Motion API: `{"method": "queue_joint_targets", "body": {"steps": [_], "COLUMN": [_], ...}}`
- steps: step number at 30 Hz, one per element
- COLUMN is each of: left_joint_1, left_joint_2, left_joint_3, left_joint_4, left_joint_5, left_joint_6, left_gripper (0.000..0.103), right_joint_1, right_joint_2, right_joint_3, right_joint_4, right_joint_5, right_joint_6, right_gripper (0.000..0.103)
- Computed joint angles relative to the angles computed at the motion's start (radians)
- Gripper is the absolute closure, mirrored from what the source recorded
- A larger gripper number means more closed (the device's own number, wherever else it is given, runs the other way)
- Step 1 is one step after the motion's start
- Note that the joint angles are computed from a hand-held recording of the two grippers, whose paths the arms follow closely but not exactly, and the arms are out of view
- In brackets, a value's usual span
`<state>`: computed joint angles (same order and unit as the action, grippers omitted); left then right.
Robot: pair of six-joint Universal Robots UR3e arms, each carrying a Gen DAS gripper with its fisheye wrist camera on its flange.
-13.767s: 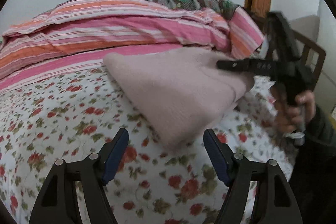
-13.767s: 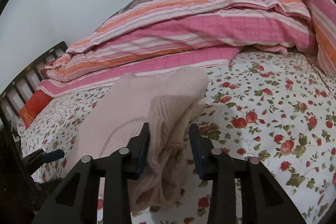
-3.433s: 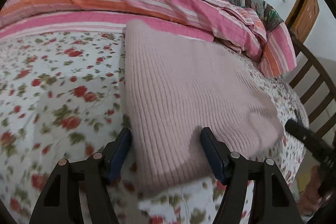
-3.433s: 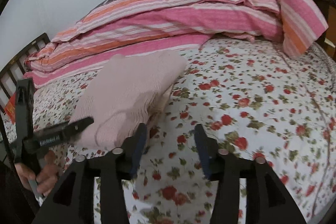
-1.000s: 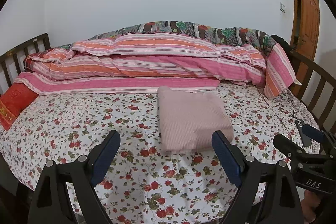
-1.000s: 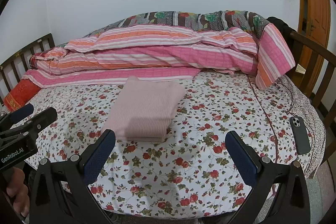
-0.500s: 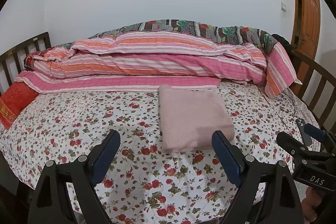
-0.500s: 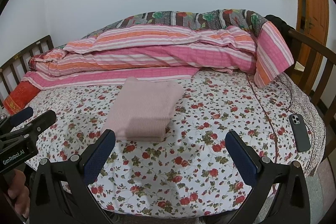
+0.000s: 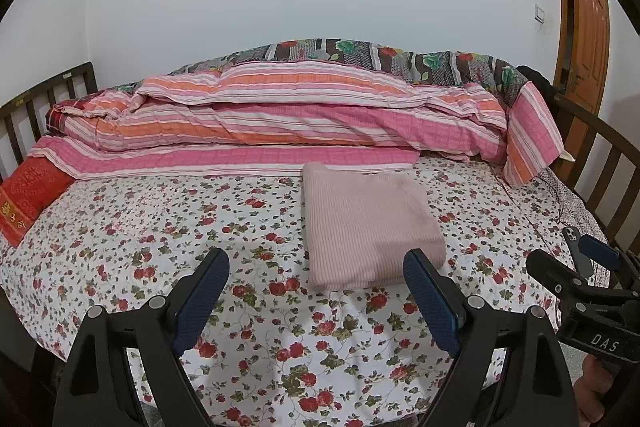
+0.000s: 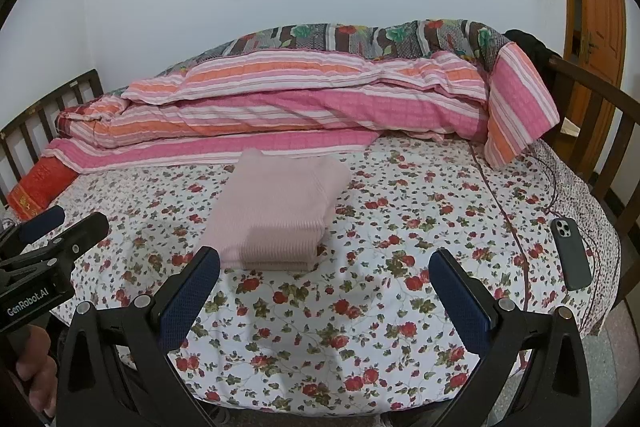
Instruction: Fold small clothes
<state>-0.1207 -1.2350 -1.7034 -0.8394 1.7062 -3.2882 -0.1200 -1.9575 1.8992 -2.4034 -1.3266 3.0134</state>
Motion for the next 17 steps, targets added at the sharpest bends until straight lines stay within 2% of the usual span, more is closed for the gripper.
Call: {"method": "queue_joint_targets", "body": {"steps": [12,17], "left_joint_1": [-0.017,0.0], "left_joint_2": [0.012,0.012], "left_joint_3": [0.004,0.022], "left_joint_4": [-0.021,-0.029], "left_joint_5": [0.012,-0.014], "left_joint_6": [-0.015,0.001], "left_gripper": [0.014,0.014], "right_joint_1": [-0.001,-0.017], "right_joint_2": [-0.021,-0.027], "right_joint_3": [-0.012,-0.025], "right_joint_4": [0.03,0.043], "right_joint_5": [-0.004,0.016], "right_joint_6": [0.007,-0.006], "right_gripper": [0.001,0.001]}}
